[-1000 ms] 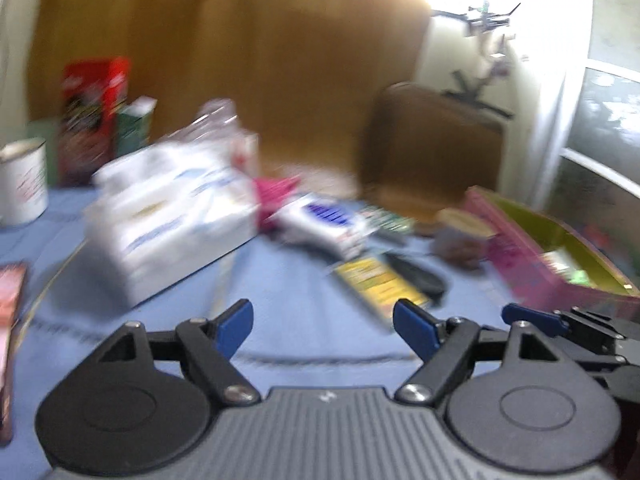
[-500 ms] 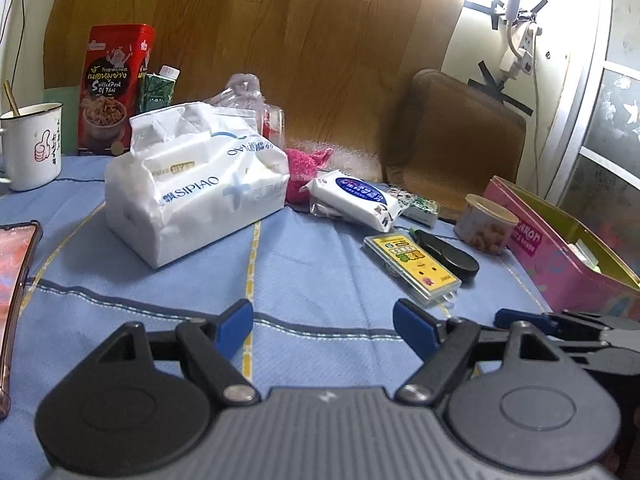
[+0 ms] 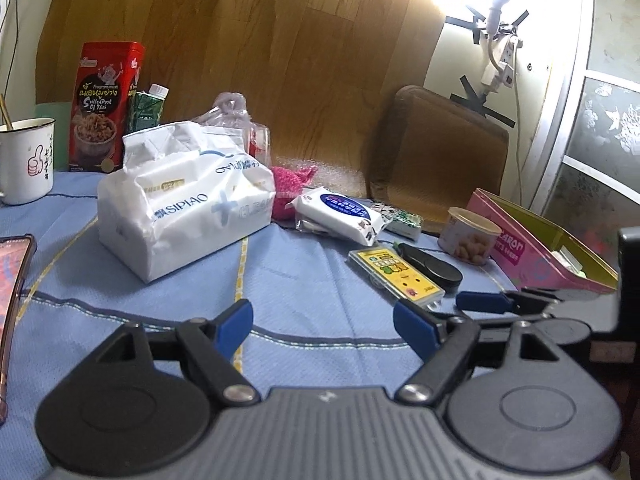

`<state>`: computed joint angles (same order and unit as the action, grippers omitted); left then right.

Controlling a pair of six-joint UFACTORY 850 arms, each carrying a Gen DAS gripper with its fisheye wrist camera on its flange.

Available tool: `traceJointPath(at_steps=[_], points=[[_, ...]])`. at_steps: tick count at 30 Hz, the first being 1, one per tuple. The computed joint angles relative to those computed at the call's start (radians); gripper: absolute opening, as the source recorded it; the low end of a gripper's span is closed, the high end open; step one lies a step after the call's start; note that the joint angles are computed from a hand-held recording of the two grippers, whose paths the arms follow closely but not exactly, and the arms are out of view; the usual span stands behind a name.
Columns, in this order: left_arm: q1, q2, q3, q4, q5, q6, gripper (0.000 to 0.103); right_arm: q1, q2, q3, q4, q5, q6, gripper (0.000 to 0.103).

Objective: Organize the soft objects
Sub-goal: 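Move the right gripper back toward the black case and yellow box, then move the left gripper to the yellow card box and grasp it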

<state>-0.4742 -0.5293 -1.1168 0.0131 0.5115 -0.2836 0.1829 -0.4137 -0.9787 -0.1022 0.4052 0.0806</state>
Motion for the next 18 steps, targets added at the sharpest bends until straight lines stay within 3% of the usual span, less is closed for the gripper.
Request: traceJointPath(at_steps=[9,12,18], points=[[0.018,-0.003,-0.002,0.069,0.001,-0.110,0.080,-0.002,-0.032,-0.048,-0.072,-0.027,0.057,0.065],[0.019,-0.004,-0.005,0.077,-0.004,-0.121,0.080,-0.006,-0.035,-0.051,-0.126,-0.020,0.101,0.058],[0.018,-0.005,-0.009,0.067,-0.012,-0.111,0.080,-0.005,-0.031,-0.043,-0.147,-0.010,0.107,0.058]])
